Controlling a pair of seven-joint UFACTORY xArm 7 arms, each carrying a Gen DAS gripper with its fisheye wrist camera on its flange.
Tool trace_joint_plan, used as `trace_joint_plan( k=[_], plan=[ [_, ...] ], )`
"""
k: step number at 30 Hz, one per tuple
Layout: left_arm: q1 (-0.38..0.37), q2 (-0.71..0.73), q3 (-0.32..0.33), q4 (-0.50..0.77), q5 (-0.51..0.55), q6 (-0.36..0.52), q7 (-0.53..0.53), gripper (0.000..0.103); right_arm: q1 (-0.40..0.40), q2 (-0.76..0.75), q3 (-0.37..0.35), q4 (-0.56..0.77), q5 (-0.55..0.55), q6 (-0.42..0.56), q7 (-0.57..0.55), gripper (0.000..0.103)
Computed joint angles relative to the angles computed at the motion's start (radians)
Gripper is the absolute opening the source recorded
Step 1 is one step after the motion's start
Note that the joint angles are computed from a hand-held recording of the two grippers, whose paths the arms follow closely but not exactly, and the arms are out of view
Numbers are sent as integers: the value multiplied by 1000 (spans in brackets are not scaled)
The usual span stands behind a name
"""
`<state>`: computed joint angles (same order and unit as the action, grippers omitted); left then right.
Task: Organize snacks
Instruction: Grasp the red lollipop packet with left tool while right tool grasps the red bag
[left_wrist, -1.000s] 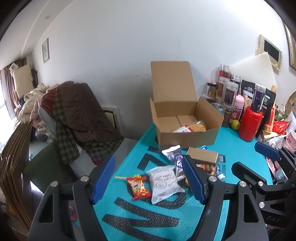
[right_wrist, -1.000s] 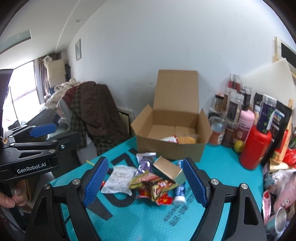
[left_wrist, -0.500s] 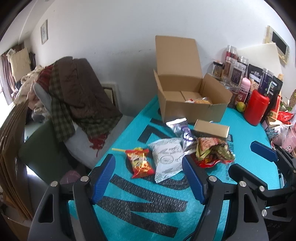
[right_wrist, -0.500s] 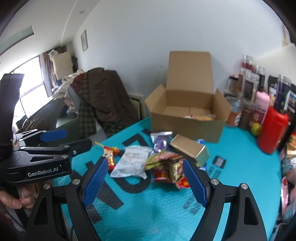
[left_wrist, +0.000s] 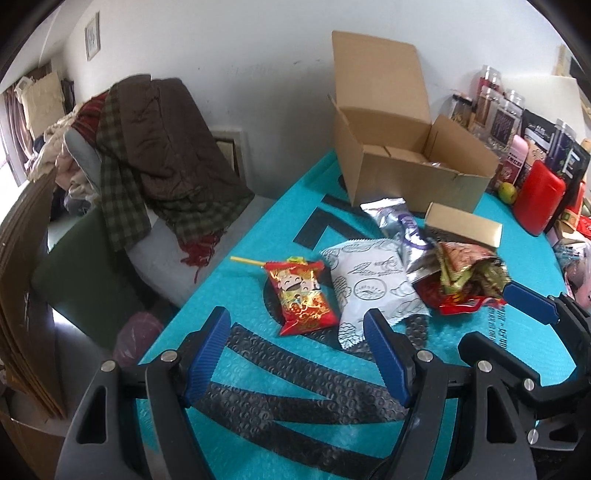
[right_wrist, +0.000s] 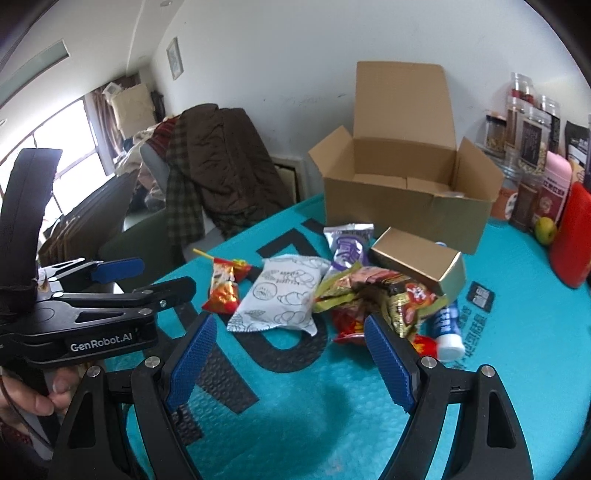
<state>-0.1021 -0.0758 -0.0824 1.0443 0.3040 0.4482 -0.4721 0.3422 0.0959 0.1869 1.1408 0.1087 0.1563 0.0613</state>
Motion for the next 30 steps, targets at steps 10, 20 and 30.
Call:
trace_joint_plan(
  k=[10, 20, 30],
  plan=[
    [-9, 138, 28, 97, -136, 18, 95, 74, -22, 88, 23, 75, 48, 32, -71, 83],
    [-6, 249, 41, 183, -211, 52, 158, 58, 19, 127, -43, 120, -82, 42, 33, 83],
    [-10, 222, 41, 153, -235, 2, 178, 32, 129, 56, -243, 61, -549, -14, 487, 83]
  ],
)
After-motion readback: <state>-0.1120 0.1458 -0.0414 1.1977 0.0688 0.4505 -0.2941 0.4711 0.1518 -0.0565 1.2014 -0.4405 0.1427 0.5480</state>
